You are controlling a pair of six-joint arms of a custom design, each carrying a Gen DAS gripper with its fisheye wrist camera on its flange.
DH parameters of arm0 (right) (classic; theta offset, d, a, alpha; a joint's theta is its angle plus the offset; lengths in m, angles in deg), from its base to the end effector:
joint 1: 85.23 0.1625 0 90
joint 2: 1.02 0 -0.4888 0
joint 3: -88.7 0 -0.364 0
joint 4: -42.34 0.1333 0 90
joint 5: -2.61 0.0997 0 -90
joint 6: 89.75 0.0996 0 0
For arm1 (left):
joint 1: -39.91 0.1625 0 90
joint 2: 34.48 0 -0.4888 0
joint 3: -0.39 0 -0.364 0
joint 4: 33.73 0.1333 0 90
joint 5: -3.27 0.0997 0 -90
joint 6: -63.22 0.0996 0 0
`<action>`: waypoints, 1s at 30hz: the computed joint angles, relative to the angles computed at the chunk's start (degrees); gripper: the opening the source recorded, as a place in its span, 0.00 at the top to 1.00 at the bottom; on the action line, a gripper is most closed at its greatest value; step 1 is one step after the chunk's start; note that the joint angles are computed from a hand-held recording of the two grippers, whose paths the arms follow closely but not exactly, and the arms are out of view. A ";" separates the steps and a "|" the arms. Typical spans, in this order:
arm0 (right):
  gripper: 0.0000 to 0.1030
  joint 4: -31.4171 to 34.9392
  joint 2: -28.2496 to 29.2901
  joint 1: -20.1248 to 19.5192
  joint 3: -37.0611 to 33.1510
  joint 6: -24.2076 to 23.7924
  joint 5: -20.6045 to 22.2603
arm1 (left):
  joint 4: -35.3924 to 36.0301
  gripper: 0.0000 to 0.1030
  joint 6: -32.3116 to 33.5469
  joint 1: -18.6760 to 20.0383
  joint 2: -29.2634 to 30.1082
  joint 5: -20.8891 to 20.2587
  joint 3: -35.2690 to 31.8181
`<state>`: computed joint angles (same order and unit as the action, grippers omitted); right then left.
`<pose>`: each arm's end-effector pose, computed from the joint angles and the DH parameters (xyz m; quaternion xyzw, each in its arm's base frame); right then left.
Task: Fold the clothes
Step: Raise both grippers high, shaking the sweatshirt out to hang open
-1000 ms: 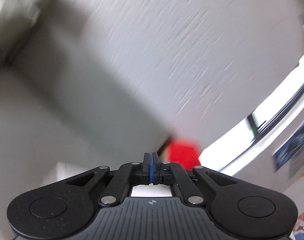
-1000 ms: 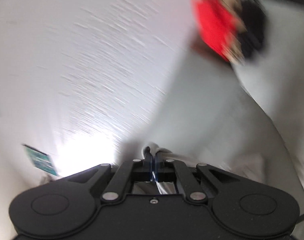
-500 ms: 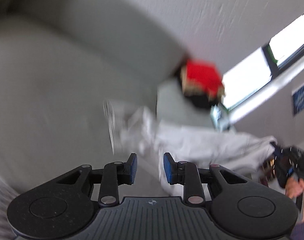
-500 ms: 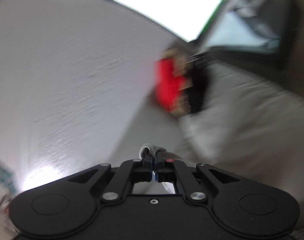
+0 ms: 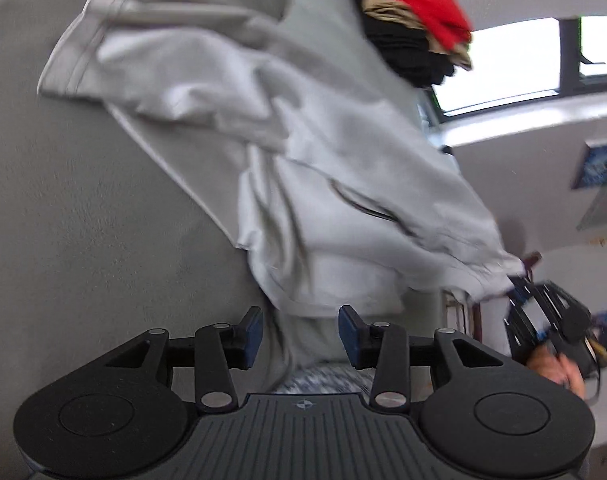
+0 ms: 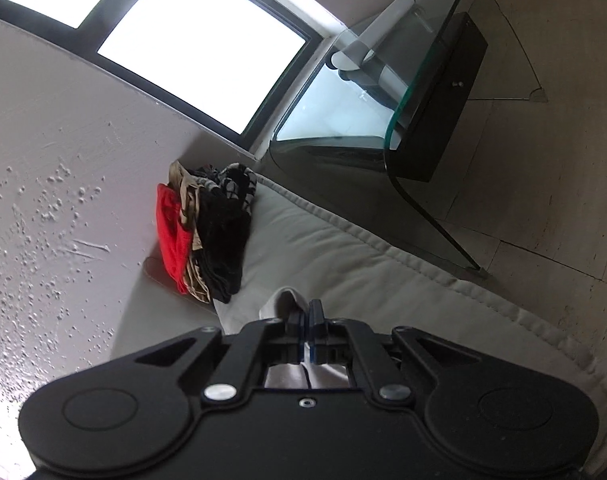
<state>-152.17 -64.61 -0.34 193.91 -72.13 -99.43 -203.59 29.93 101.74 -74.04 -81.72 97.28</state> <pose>0.0567 -0.6292 0.4029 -0.2208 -0.8210 0.5255 0.0324 -0.2069 -0.6872 0.1140 0.0523 -0.9784 0.1897 0.0629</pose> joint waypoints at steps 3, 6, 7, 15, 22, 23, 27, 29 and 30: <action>0.98 0.00 -0.67 -0.07 0.93 -0.01 1.38 | -1.65 0.61 -1.18 0.14 0.52 0.77 0.07; 0.98 -0.26 -0.81 -0.30 1.41 -0.55 2.95 | -2.12 0.57 -1.13 -0.04 1.15 1.50 -0.54; 0.98 -0.36 -0.73 -0.39 1.40 -0.53 3.37 | -1.74 0.57 -0.80 -0.17 1.48 1.80 -1.05; 0.98 -0.84 0.06 -1.19 1.30 -0.49 5.62 | 2.64 0.55 2.92 -1.00 4.47 3.91 -5.68; 0.98 -0.43 0.15 -1.59 1.65 -0.48 6.16 | 5.66 0.96 -0.01 -1.31 3.42 7.36 -5.70; 0.98 -0.18 0.13 -1.44 1.68 -0.61 5.75 | 5.59 0.97 -0.12 -1.57 2.61 7.85 -5.18; 0.98 4.54 -0.69 0.36 1.32 -0.86 1.29 | 4.83 0.98 1.37 -2.77 -2.38 8.55 -2.82; 0.98 10.98 -1.39 1.57 0.50 -1.89 -1.27 | 2.25 0.98 2.70 -3.65 -6.25 9.10 -0.87; 0.98 16.03 -1.79 1.92 0.08 -1.99 -1.38 | 0.97 0.98 3.49 -4.18 -8.31 9.58 0.08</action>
<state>-136.14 -66.40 1.59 193.99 -74.12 -100.82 -202.62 33.42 97.56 -82.35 -72.14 97.36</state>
